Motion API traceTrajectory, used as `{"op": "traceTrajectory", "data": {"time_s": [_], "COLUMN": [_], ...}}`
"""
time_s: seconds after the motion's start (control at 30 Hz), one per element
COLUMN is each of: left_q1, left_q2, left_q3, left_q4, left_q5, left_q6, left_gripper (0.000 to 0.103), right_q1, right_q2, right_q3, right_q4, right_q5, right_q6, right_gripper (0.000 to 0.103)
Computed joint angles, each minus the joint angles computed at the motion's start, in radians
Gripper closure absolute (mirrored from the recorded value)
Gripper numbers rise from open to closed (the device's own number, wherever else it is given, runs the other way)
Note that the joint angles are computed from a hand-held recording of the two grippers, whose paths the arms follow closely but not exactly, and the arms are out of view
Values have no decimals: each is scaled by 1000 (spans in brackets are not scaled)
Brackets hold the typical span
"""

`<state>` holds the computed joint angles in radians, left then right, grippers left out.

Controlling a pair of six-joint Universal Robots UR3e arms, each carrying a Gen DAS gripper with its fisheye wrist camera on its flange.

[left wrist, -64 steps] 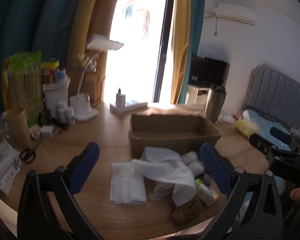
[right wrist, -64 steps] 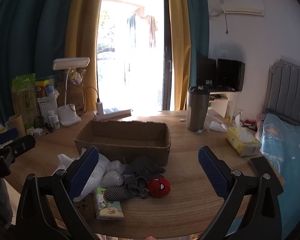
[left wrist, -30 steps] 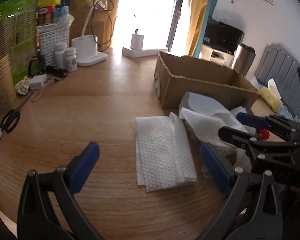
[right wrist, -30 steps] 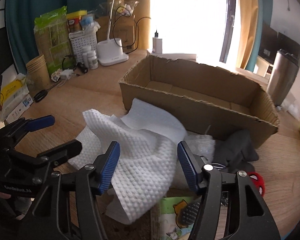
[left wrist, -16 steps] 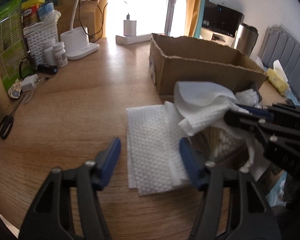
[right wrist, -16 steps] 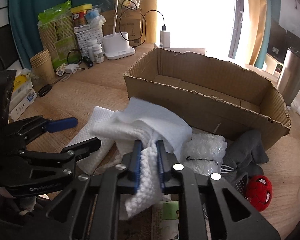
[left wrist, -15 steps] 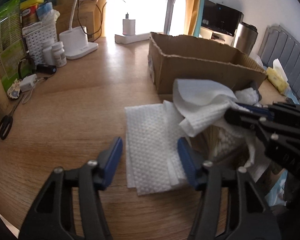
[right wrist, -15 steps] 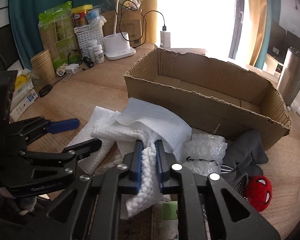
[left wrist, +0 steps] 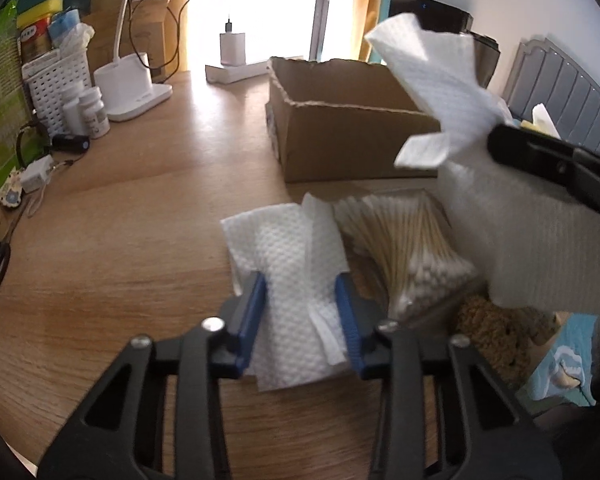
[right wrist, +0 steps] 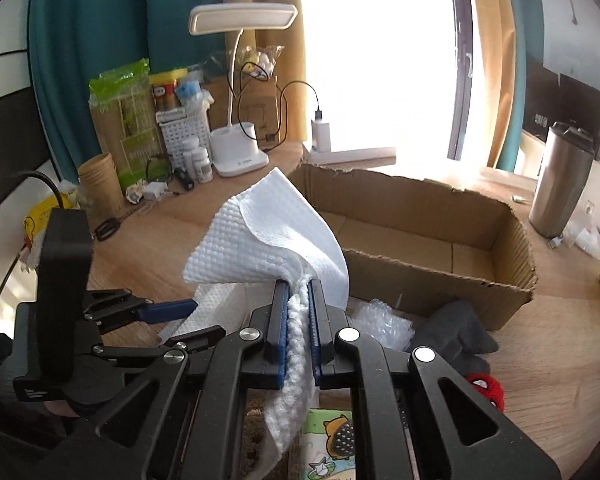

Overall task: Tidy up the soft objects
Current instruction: 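Lift the white towel with the right tool while the left tool lifts the wipe toward the box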

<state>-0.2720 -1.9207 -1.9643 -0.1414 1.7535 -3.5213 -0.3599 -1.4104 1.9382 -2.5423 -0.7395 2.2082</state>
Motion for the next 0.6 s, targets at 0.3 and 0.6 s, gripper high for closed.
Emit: {"op": "traceTrajectory", "data": {"time_s": [0.3,0.6], "left_q1": [27,25], "left_q2": [41,126], "left_q3": [-39,-46], "left_q4": [23,33], "left_q5": [-80,-58], "left_q6": [6,3], "left_gripper": [91,92], "right_q1": [-44,-73], "right_q2": [-55,-83], "right_q3": [10,-30], "right_q4": [47,86], "right_q5": [70,141], "right_q6": [-22,-13], "right_gripper": [93,93]}}
